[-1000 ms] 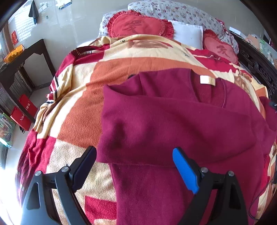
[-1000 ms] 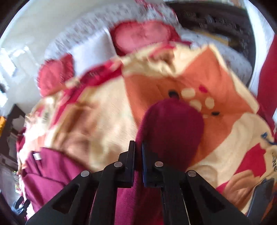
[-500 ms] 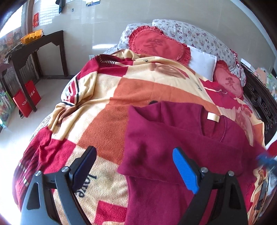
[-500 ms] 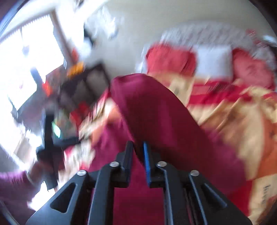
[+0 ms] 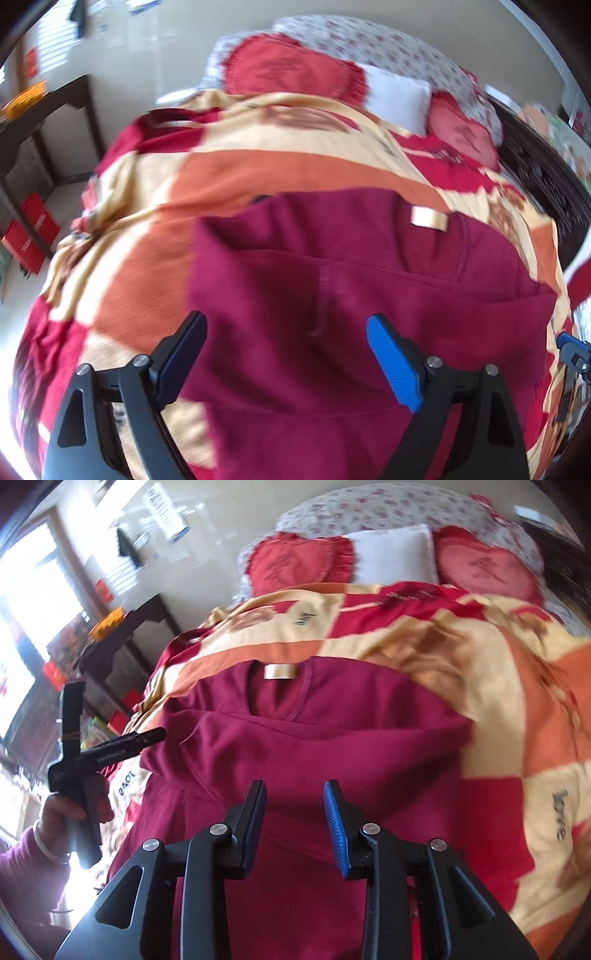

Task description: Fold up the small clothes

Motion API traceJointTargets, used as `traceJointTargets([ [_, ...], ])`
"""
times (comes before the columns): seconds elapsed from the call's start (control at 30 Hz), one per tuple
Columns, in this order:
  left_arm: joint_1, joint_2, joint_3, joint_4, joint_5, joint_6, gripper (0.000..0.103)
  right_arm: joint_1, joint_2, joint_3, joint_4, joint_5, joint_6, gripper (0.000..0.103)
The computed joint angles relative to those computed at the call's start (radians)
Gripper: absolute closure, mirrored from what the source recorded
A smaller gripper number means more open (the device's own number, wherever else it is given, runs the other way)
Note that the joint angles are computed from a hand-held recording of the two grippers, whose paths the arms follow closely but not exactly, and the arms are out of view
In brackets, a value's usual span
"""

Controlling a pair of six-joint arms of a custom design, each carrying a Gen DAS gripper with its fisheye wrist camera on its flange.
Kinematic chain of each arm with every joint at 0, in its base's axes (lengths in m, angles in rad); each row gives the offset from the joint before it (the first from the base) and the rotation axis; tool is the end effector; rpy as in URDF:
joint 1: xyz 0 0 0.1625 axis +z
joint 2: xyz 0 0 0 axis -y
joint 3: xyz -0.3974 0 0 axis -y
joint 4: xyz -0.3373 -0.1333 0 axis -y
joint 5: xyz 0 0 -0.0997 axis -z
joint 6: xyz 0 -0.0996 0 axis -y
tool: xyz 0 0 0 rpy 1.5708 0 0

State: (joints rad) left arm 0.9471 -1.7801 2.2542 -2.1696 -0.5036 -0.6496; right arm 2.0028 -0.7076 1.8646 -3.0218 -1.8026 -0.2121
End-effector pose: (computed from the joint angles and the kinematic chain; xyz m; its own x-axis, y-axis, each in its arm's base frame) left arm -0.0093 -0.3905 0.3619 -0.7131 -0.3331 -0.6168 0.1861 0.7584 -0.6247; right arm 0.3352 -0.4633 0.0481 -0.8069 -0.5222 0.2760 -0.5837 0.7766 -0.2370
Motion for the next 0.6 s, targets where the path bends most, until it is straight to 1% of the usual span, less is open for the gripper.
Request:
traceJointTargets([
  [0.03,0.008,0.027,-0.004,-0.029,-0.008,0.026,0.019,-0.006,-0.008,0.009,-0.003,0.003,0.007,0.090],
  [0.1,0.034,0.093,-0.021,-0.078,-0.027,0.079,0.020,-0.020,-0.024,0.034,-0.014,0.004,0.018,0.090],
  [0.17,0.055,0.147,-0.038,-0.087,-0.018,0.094,0.020,-0.036,-0.041,0.062,-0.029,0.008,0.031,0.090],
  [0.27,0.079,0.194,-0.057,-0.077,-0.014,0.106,0.021,-0.054,-0.061,0.088,-0.039,0.019,0.047,0.090],
  [0.3,0.080,0.197,-0.056,-0.081,-0.015,0.110,0.028,-0.056,-0.063,0.094,-0.045,0.016,0.046,0.090],
  [0.33,0.079,0.197,-0.051,-0.090,-0.013,0.117,0.044,-0.059,-0.067,0.100,-0.052,0.011,0.043,0.089],
  [0.37,0.071,0.194,-0.050,-0.075,0.004,0.113,0.054,-0.061,-0.069,0.103,-0.057,0.008,0.040,0.089],
  [0.4,0.065,0.189,-0.055,-0.042,0.022,0.095,0.075,-0.063,-0.071,0.105,-0.064,0.005,0.040,0.090],
  [0.43,0.062,0.182,-0.060,-0.021,0.031,0.085,0.091,-0.066,-0.071,0.107,-0.077,0.002,0.041,0.090],
  [0.47,0.063,0.163,-0.063,-0.023,0.018,0.089,0.096,-0.068,-0.072,0.110,-0.089,-0.001,0.042,0.090],
  [0.5,0.065,0.133,-0.067,-0.033,-0.016,0.101,0.098,-0.068,-0.068,0.108,-0.103,-0.007,0.048,0.089],
  [0.57,0.052,0.065,-0.069,-0.042,-0.057,0.121,0.098,-0.070,-0.067,0.105,-0.117,-0.017,0.058,0.089],
  [0.6,0.042,0.037,-0.067,-0.039,-0.062,0.126,0.098,-0.070,-0.064,0.102,-0.126,-0.023,0.064,0.089],
])
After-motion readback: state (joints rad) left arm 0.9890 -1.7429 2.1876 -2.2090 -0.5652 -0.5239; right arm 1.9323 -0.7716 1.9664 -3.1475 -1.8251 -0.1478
